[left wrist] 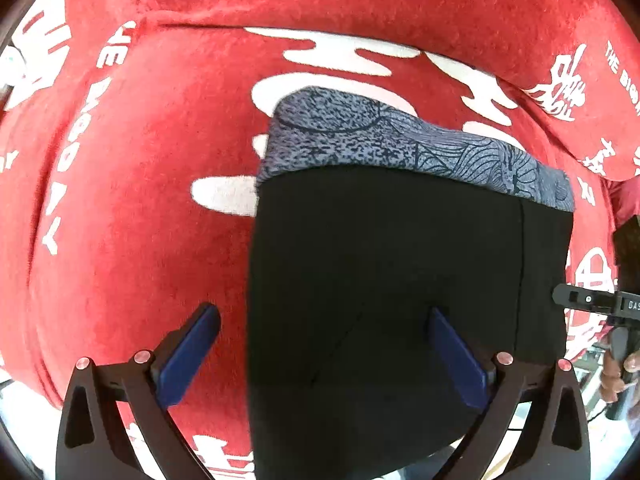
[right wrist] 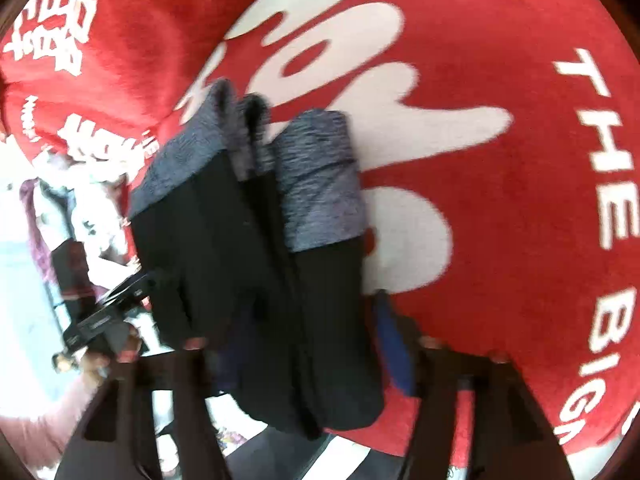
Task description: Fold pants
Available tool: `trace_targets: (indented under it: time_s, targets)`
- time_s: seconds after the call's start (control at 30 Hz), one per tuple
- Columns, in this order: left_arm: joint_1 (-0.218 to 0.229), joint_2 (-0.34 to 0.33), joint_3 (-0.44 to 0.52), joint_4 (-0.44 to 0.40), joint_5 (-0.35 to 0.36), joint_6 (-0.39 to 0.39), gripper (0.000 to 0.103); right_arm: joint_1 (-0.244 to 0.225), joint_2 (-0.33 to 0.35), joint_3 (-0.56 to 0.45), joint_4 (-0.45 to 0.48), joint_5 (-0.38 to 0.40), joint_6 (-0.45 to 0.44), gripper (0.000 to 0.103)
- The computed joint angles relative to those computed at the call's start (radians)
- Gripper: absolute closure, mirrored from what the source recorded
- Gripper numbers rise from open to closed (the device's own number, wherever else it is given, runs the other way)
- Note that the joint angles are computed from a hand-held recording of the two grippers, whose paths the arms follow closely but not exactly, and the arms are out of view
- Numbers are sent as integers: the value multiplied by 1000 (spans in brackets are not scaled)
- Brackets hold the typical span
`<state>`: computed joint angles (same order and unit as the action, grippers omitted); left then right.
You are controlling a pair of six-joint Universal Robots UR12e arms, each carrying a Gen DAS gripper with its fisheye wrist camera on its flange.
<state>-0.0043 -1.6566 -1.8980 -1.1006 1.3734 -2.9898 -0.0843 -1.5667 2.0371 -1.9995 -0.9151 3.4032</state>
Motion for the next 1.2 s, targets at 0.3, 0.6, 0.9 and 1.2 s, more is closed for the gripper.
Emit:
trace_targets:
  time_s: [0.3,0.6,0.9,1.2]
  targets:
    - [-39,62,19,-58,128,-10,0,50,-37,-70,115,-164,39,27]
    - [-68,114,68,-170,151,-62,0,89,-96,-119,133,-168,117,27]
    - [-88,146,103,-198,212,-65,0,149,-105,-227,169,-259,151,22]
    - [-93,161,134,-202,228,-69,0,232,-74,-343,238,-458,123,19]
